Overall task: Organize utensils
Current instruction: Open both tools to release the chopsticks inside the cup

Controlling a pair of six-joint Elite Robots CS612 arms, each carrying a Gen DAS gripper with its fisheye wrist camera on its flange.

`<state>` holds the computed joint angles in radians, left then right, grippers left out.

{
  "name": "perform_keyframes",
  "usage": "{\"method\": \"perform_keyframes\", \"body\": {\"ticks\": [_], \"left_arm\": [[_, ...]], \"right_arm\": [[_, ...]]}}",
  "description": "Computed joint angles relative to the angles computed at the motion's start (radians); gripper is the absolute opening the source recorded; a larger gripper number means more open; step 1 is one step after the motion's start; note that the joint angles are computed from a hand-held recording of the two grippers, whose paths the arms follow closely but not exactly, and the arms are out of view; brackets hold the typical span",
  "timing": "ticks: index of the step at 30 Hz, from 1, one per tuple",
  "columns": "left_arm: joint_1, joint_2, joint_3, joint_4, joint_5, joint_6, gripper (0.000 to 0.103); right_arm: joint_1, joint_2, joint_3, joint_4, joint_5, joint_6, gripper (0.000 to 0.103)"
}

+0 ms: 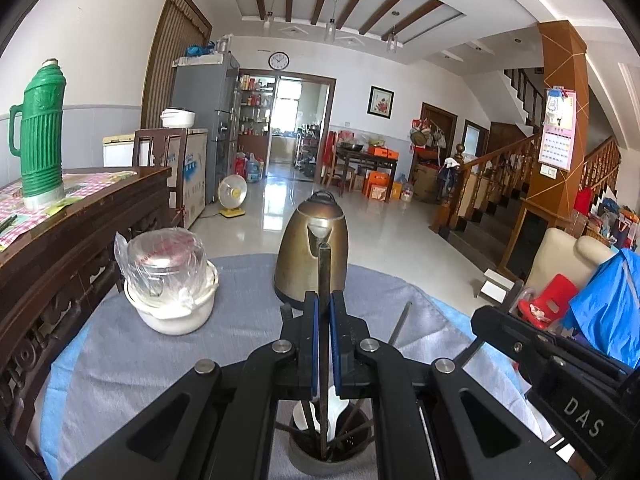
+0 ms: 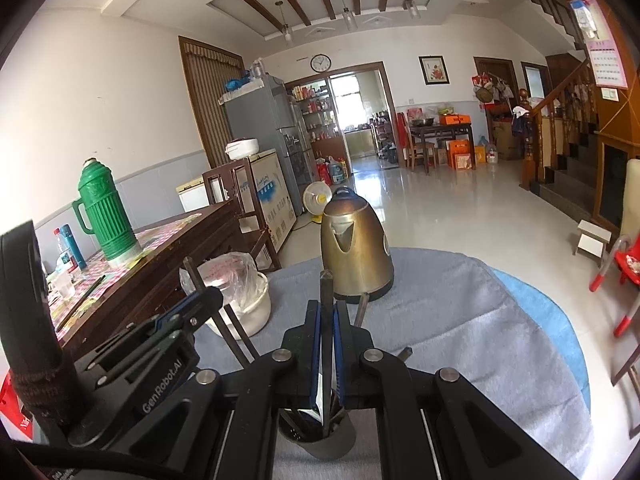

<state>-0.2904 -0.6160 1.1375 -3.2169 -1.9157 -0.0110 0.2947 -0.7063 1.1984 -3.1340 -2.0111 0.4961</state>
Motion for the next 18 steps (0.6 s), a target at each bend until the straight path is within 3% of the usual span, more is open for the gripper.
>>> {"method": "perform_keyframes", "body": {"ticks": [18], "left_arm": [[-0.005, -0.028, 0.048, 0.011, 0.042, 0.063, 0.006]], "right_arm": [[-0.009, -0.002, 0.017, 0.009, 0.044, 0.068, 0.006]]}}
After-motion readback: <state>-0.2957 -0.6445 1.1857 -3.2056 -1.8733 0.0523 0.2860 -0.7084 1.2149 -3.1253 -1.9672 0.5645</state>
